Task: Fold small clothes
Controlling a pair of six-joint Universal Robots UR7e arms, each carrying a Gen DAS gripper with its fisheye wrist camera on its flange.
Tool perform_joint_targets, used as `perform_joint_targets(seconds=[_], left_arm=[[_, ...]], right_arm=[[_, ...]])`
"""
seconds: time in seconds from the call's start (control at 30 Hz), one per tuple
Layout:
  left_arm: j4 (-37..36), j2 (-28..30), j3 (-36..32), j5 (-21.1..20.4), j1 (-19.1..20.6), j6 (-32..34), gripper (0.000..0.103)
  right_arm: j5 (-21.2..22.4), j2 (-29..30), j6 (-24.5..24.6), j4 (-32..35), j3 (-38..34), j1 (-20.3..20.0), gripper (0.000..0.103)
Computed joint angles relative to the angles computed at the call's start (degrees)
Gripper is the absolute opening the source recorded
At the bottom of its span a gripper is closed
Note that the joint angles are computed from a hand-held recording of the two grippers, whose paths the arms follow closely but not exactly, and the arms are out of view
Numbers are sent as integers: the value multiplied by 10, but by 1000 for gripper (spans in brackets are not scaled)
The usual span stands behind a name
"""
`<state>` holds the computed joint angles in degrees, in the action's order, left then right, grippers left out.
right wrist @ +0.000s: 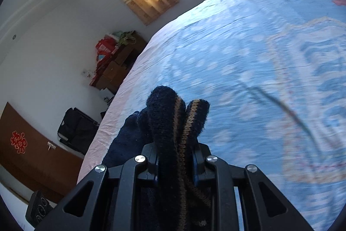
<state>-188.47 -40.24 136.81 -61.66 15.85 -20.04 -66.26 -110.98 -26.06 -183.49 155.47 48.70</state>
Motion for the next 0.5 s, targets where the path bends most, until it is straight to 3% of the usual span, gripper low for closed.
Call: perform_joint_targets(seconds=[0.3,0.5], left_arm=[[10,-54,49,42,-2,-35,19],[22,-60,57,63,-20,-84,19]], right_arm=[[-94,168,60,-134,-26,148,22],[-145,254,92,-180,-54,225,22]])
